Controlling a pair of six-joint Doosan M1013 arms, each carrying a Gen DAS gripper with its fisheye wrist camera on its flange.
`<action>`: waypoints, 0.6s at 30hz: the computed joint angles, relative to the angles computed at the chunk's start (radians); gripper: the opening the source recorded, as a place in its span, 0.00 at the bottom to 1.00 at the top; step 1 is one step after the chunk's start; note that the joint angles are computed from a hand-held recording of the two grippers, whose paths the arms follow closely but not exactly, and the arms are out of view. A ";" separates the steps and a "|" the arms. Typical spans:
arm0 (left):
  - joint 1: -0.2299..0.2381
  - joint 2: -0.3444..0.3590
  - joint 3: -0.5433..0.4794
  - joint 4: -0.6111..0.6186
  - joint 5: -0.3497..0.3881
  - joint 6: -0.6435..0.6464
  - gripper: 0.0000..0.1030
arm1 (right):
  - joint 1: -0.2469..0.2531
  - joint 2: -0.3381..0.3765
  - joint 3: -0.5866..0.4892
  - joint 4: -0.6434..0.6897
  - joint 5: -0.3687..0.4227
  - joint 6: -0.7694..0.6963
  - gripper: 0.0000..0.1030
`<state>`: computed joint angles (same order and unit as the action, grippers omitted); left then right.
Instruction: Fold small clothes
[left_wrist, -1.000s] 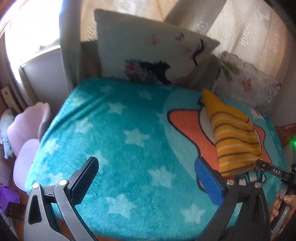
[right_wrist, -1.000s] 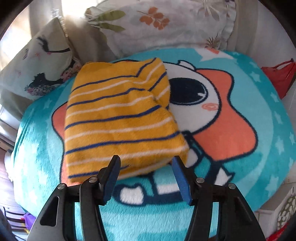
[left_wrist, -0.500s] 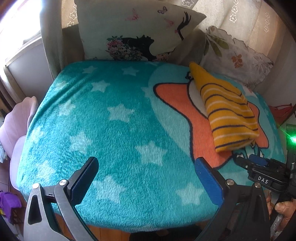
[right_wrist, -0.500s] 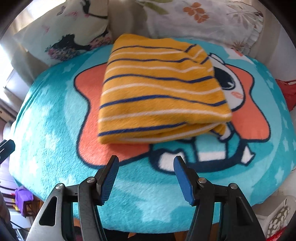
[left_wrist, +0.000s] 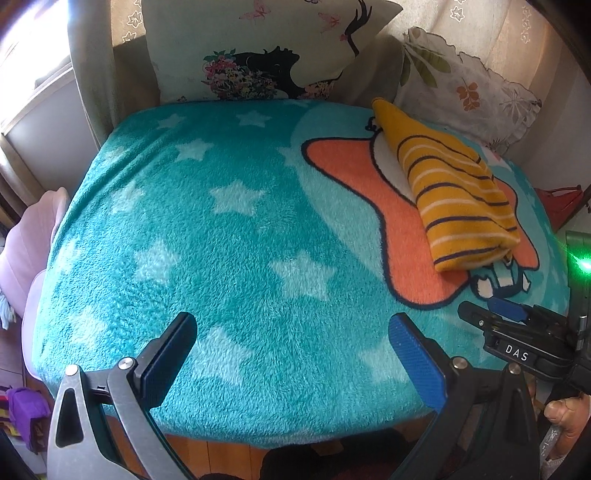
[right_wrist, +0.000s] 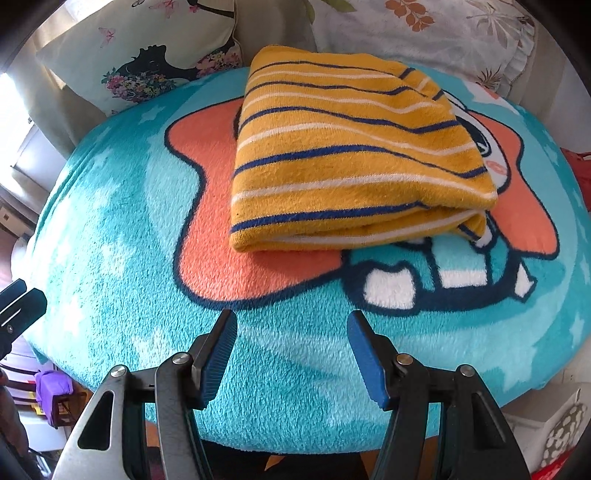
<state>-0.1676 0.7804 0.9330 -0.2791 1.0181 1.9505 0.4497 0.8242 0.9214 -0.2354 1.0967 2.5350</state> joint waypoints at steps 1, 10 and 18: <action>0.000 0.002 -0.002 0.001 0.003 -0.001 1.00 | 0.000 -0.001 0.001 -0.001 0.000 0.004 0.65; -0.025 -0.019 0.024 0.047 -0.032 -0.032 1.00 | -0.011 -0.020 0.039 -0.006 -0.054 0.003 0.65; -0.076 -0.048 0.059 0.098 -0.064 -0.122 1.00 | -0.041 -0.080 0.131 -0.002 -0.138 -0.066 0.65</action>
